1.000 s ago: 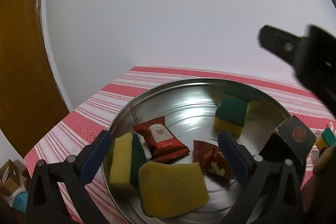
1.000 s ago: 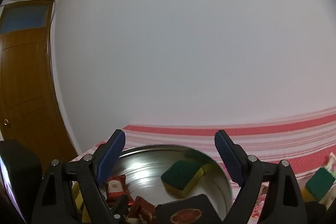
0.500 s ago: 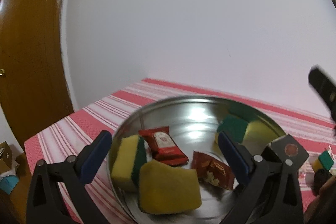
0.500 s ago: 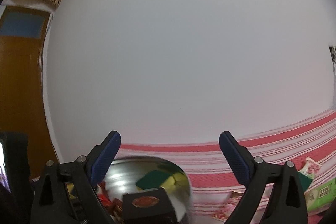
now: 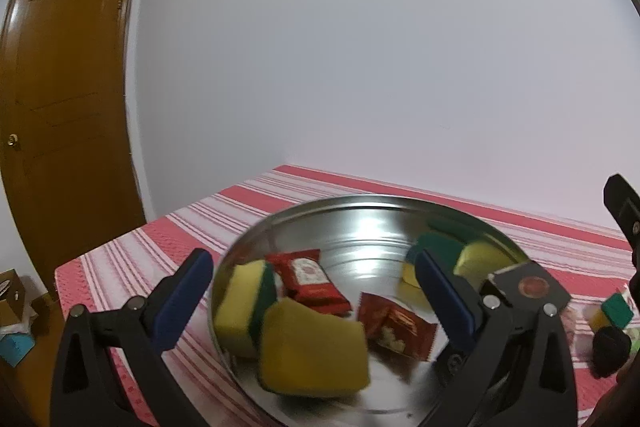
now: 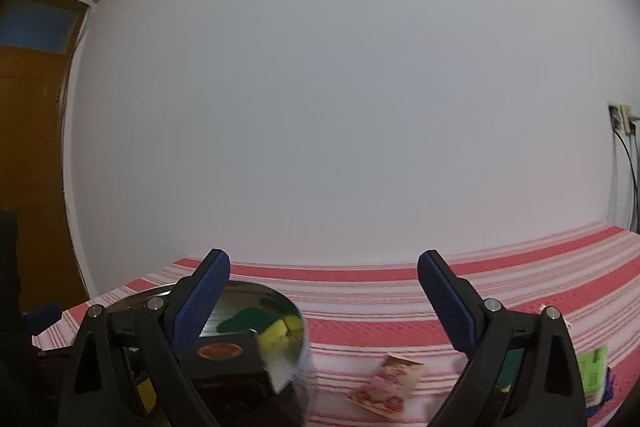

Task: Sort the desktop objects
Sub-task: 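Move both open tools back toward the remaining table objects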

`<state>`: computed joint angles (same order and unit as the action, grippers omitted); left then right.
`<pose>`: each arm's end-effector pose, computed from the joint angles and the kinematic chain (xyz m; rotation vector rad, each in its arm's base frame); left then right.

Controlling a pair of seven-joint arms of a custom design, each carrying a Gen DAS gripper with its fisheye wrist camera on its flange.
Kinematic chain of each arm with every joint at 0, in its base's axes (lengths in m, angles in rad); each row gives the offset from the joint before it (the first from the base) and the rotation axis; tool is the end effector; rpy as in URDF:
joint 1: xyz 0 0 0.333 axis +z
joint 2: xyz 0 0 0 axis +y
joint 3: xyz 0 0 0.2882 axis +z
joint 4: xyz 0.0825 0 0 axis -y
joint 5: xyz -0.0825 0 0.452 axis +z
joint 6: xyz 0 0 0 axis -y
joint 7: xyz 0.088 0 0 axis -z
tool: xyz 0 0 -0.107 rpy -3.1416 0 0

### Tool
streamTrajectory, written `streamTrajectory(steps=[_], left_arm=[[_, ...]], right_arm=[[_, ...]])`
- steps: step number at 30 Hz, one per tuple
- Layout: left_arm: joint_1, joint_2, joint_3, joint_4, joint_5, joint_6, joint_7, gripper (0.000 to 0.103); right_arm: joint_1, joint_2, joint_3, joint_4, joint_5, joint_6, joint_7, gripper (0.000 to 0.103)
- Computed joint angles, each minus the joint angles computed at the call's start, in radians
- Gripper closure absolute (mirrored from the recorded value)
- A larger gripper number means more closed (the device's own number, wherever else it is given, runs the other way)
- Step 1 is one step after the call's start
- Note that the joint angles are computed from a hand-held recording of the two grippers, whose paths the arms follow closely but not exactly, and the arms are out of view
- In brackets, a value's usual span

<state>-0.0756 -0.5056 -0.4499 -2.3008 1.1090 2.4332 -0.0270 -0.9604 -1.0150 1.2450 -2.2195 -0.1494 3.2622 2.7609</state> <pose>0.4570 -0.2839 0.5456 -1.6607 1.1538 -0.8436 0.4988 0.3343 0.5458 -1.1670 1.2872 -1.1040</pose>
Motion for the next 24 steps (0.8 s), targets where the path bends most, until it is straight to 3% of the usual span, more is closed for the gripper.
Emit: streamTrajectory(steps=[6,15,17,24], left_arm=[[-0.017,-0.003,-0.003,-0.001,0.026,0.081,0.018,0.001],[-0.041,0.056,-0.034,0.059,0.016,0.183,0.104,0.001],[-0.055,0.078,-0.03,0.077,0.01,0.218,0.142,0.001],[-0.127,0.199,0.0,0.166,-0.099,0.308,0.339,0.001]], right_arm=[[0.091,-0.112,-0.077,-0.118,-0.011,-0.083,0.025,0.006],[0.221,-0.24,-0.199,-0.332,-0.068,-0.126,0.128,0.006],[0.237,-0.24,-0.218,-0.359,-0.09,-0.157,0.138,0.006],[0.361,-0.184,-0.374,-0.467,-0.162,-0.229,0.151,0.006]])
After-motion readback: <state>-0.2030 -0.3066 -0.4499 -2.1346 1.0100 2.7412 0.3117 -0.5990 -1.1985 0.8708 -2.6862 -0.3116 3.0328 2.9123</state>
